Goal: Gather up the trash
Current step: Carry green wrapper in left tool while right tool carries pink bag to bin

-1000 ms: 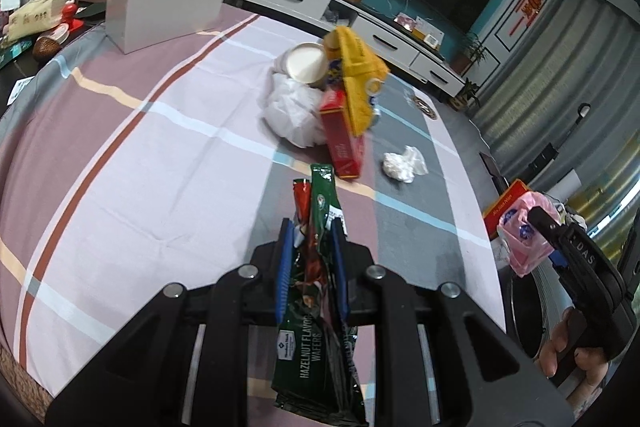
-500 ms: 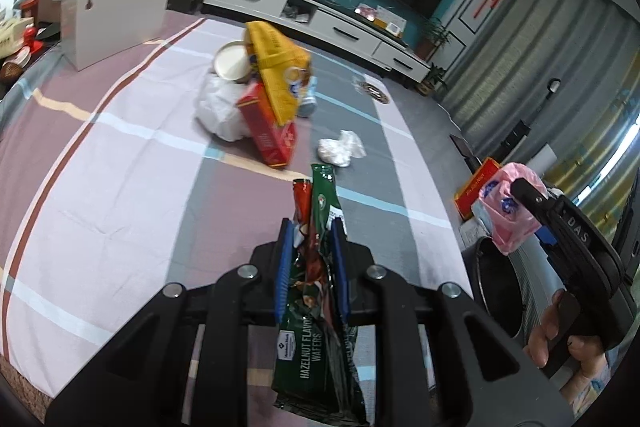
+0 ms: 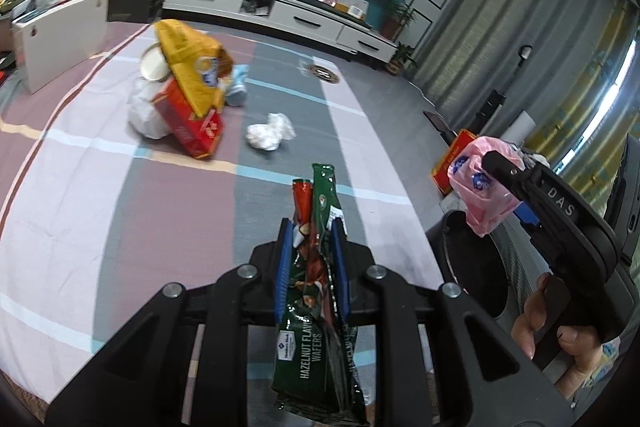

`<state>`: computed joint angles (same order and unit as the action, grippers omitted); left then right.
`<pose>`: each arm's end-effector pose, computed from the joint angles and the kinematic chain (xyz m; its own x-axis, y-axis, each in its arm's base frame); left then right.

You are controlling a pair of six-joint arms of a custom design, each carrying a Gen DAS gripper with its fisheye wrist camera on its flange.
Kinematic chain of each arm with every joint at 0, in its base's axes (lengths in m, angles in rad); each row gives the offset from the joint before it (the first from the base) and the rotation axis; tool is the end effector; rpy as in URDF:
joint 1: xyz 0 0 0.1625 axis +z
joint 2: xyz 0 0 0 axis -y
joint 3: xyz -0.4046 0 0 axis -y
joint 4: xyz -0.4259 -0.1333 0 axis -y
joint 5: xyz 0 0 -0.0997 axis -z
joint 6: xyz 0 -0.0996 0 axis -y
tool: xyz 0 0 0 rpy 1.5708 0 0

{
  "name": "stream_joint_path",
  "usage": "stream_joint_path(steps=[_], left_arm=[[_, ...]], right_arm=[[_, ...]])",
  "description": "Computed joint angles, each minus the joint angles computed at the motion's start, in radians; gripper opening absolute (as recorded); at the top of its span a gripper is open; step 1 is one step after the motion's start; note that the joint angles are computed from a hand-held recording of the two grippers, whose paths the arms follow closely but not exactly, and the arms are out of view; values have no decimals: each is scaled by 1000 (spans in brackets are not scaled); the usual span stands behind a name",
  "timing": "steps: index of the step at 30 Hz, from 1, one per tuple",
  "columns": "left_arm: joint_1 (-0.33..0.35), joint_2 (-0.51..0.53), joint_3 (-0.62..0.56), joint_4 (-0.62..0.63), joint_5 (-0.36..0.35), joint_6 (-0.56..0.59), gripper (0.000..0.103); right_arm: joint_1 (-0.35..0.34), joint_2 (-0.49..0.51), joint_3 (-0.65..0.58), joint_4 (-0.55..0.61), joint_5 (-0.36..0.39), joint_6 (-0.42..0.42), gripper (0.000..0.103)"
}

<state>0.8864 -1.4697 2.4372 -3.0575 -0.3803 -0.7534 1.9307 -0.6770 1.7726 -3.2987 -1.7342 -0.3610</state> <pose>-0.0700 -0.4429 0.2317 -0.7977 -0.5494 -0.2485 0.0043 0.4070 -0.9134 0.3381 -0.5659 0.0169 -0.7953 -0.5076 0.3315 -0.6039 0.6154 -0.5066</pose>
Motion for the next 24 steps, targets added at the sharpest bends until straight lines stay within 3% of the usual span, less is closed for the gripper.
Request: stream_joint_path(steps=[11, 24], left_arm=[[11, 135, -95, -107, -63, 138, 21], [35, 272, -238, -187, -151, 311, 21]], right_arm=[[-52, -50, 21, -22, 19, 59, 47], [-93, -87, 43, -79, -14, 124, 47]])
